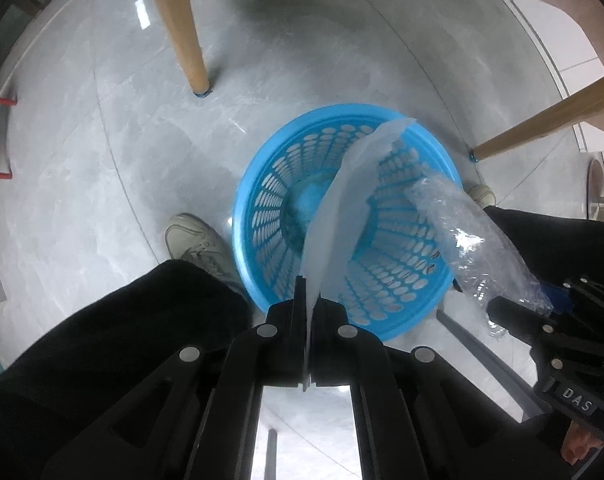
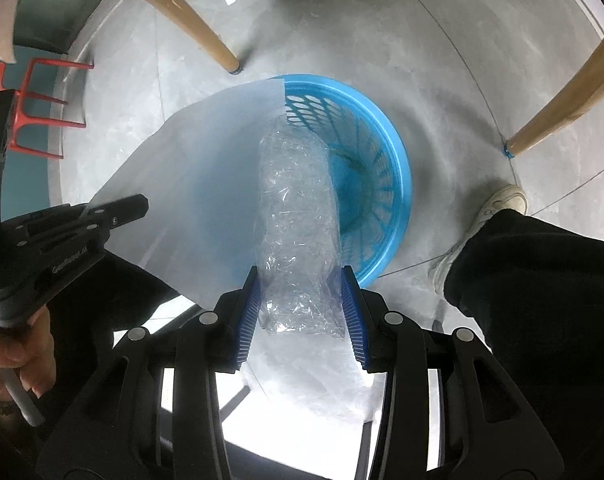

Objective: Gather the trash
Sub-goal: 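Open both tools to drop the sheet and wrapper into the blue wastebasket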

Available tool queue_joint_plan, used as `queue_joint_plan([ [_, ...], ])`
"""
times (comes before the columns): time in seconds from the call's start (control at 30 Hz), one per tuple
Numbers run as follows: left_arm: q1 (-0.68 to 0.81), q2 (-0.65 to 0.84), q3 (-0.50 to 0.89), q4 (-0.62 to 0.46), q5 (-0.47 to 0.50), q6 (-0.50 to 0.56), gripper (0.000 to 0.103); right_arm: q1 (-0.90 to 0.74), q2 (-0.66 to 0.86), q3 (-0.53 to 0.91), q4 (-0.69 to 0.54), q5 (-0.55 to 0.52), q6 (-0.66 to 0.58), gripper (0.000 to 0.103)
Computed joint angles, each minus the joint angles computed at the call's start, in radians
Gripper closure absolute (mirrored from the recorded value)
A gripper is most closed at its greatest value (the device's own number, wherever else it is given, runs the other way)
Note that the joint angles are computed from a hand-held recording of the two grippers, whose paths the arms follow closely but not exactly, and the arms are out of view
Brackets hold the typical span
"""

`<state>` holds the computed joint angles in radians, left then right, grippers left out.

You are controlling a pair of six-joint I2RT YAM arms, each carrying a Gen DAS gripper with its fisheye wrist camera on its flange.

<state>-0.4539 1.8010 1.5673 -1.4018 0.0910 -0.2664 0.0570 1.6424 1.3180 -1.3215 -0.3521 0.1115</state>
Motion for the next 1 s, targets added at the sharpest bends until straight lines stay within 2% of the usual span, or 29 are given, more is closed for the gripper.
queue_joint_plan([
  [0.17, 0.026, 0.033, 0.000, 0.013, 0.036, 0.016, 0.100, 0.013, 0.033, -0.004, 0.027, 0.001, 0.017, 0.062],
  [0.2, 0.034, 0.031, -0.009, 0.024, 0.043, 0.016, 0.097, 0.011, 0.034, -0.006, 0.030, -0.002, 0.018, 0.056],
  [0.27, 0.045, 0.026, -0.006, 0.031, 0.046, 0.010, 0.078, 0.004, 0.036, -0.015, 0.043, -0.003, 0.018, 0.048],
  [0.37, 0.036, 0.002, 0.000, 0.035, 0.009, 0.008, 0.072, 0.005, 0.027, -0.009, 0.043, 0.000, 0.023, 0.044],
  [0.67, 0.016, -0.121, 0.011, -0.001, -0.056, 0.000, 0.072, -0.015, -0.052, 0.015, 0.007, 0.010, 0.002, 0.044],
  [0.8, -0.007, -0.198, 0.039, -0.037, -0.088, -0.016, 0.068, -0.029, -0.132, 0.052, -0.051, 0.001, -0.018, 0.036],
  [1.0, -0.073, -0.311, 0.081, -0.091, -0.165, -0.061, 0.060, -0.029, -0.238, 0.092, -0.118, 0.008, -0.038, 0.036],
])
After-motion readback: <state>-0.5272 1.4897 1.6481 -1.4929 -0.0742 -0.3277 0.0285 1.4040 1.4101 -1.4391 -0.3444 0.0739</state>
